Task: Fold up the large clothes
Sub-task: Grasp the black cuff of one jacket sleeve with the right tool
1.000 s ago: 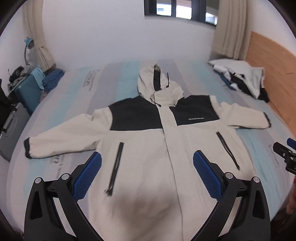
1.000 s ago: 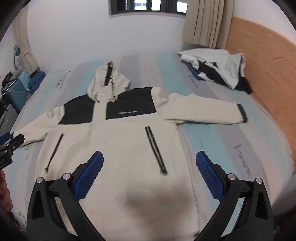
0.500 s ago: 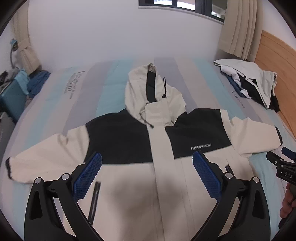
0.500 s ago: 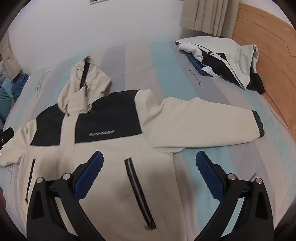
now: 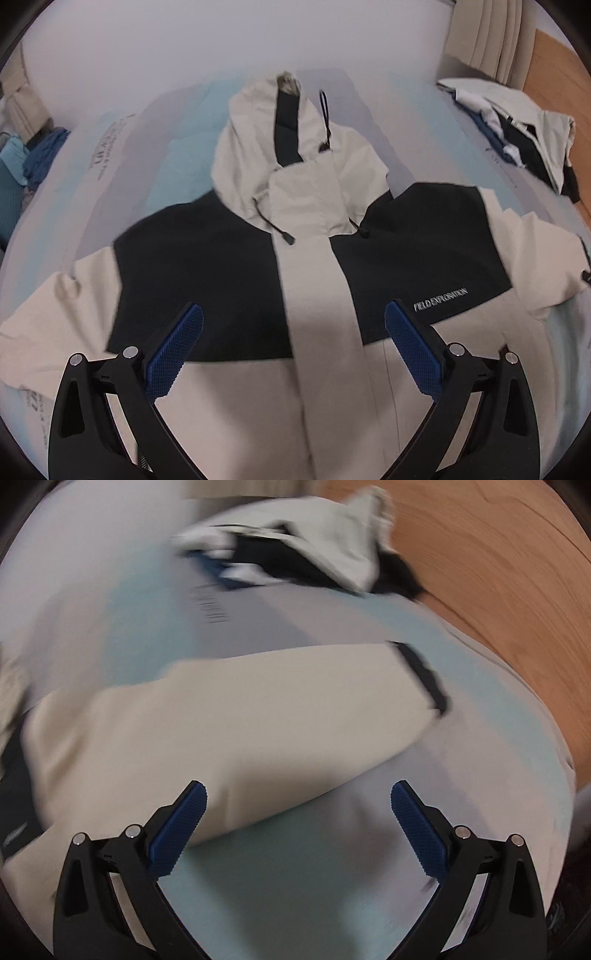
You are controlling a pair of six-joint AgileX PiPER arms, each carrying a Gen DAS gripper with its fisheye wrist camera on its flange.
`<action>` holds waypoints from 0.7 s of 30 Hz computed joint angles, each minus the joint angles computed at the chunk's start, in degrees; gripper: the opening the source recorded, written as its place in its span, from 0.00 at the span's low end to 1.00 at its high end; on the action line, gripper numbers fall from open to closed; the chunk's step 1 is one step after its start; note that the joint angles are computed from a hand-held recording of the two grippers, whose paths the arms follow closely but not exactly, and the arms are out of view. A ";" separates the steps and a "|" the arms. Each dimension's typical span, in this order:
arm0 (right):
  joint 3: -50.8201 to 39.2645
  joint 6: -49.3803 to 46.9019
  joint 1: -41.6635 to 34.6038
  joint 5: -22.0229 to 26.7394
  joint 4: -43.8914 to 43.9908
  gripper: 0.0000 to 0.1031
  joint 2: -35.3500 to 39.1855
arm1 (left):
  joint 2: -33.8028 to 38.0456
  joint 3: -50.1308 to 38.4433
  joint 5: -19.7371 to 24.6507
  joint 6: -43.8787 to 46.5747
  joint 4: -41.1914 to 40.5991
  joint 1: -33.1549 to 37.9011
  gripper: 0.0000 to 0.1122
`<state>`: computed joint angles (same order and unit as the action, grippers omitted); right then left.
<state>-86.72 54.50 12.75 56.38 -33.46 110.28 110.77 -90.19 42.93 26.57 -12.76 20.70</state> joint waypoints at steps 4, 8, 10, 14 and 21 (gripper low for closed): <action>-2.76 -4.29 -8.94 -0.77 0.67 0.93 3.60 | 5.29 -2.99 -1.79 -5.17 4.76 -3.41 0.86; -7.75 -11.76 -16.15 -0.79 2.96 0.93 8.52 | 9.14 -5.48 -2.16 -10.51 9.26 -6.01 0.85; -9.62 -13.40 -18.85 -0.63 4.10 0.92 10.45 | 10.46 -6.00 -2.52 -11.20 9.87 -6.92 0.85; -11.43 -16.28 -24.54 -3.87 11.01 0.90 12.68 | 12.68 -7.07 -2.49 -13.48 11.23 -7.80 0.86; -12.27 -25.19 -30.32 -8.90 24.21 0.75 13.93 | 15.47 -8.71 -2.21 -16.51 13.47 -8.57 0.87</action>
